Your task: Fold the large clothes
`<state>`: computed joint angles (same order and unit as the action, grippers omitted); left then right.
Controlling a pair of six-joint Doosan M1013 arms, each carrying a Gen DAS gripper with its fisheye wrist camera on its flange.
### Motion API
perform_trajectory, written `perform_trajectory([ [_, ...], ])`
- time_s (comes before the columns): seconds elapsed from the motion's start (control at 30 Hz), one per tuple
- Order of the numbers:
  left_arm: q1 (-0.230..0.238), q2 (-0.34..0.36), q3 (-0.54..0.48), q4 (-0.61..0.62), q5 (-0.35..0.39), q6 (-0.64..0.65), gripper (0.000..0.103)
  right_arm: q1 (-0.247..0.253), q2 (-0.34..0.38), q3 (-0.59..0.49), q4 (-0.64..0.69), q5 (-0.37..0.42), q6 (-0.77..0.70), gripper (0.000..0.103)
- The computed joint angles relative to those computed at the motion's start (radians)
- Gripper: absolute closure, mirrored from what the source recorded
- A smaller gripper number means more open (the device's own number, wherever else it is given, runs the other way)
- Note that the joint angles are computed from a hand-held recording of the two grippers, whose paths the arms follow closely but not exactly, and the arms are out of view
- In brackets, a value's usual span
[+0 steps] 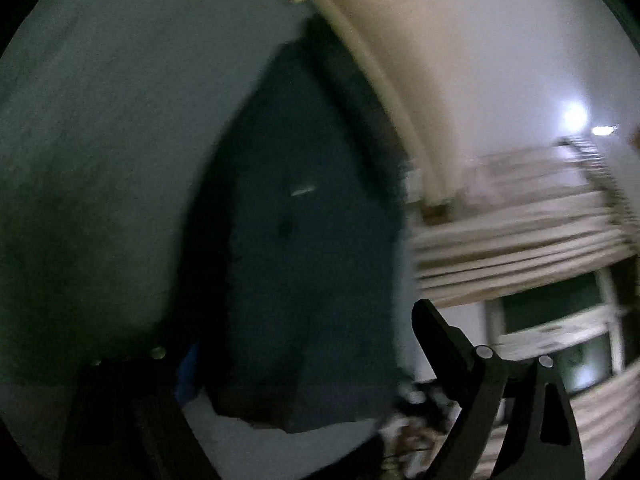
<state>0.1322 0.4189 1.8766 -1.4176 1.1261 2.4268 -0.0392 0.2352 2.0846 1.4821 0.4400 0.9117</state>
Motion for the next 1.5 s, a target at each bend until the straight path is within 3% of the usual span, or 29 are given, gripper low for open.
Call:
perform_trajectory([
  [0.07, -0.022, -0.007, 0.004, 0.067, -0.093, 0.019, 0.011, -0.002, 0.002, 0.002, 0.016, 0.003, -0.018, 0.042],
  [0.13, -0.025, -0.004, -0.016, 0.150, -0.084, -0.068, 0.013, -0.001, 0.002, 0.002, 0.016, 0.003, -0.017, 0.042],
  [0.2, -0.023, -0.019, -0.002, 0.113, -0.087, -0.013, 0.018, -0.002, 0.000, 0.002, 0.014, 0.005, -0.020, 0.042],
  [0.27, -0.040, -0.036, -0.004, 0.172, -0.127, 0.000, 0.069, -0.001, -0.001, 0.004, 0.016, 0.003, -0.022, 0.044],
  [0.3, -0.051, -0.040, -0.008, 0.215, -0.158, -0.009, 0.080, 0.000, -0.002, 0.004, 0.008, -0.001, -0.014, 0.048],
  [0.4, -0.050, -0.054, 0.008, 0.214, -0.179, 0.010, 0.081, 0.009, -0.005, -0.001, -0.059, -0.022, 0.052, 0.066],
  [0.43, -0.050, -0.054, 0.009, 0.212, -0.181, 0.004, 0.081, 0.012, -0.006, -0.002, -0.081, -0.030, 0.076, 0.067],
  [0.53, -0.065, -0.042, 0.004, 0.244, -0.213, -0.026, 0.078, 0.010, -0.004, 0.004, -0.050, -0.025, 0.055, 0.067],
  [0.6, -0.066, -0.035, 0.005, 0.258, -0.217, -0.056, 0.070, 0.012, -0.003, 0.001, -0.063, -0.030, 0.060, 0.066],
  [0.97, -0.047, -0.025, 0.008, 0.217, -0.199, -0.048, 0.075, -0.018, 0.011, 0.025, 0.152, 0.052, -0.057, 0.067],
  [1.07, -0.047, -0.026, 0.006, 0.226, -0.199, -0.063, 0.073, -0.020, 0.014, 0.034, 0.199, 0.067, -0.096, 0.076],
  [1.3, -0.064, -0.035, 0.008, 0.253, -0.229, -0.092, 0.068, -0.022, 0.024, 0.036, 0.238, 0.088, -0.105, 0.076],
  [1.4, -0.073, -0.042, 0.005, 0.276, -0.241, -0.114, 0.068, -0.035, 0.033, 0.037, 0.253, 0.129, -0.105, 0.076],
  [1.5, -0.080, -0.051, 0.006, 0.307, -0.262, -0.126, 0.078, -0.033, 0.032, 0.033, 0.226, 0.128, -0.091, 0.079],
])
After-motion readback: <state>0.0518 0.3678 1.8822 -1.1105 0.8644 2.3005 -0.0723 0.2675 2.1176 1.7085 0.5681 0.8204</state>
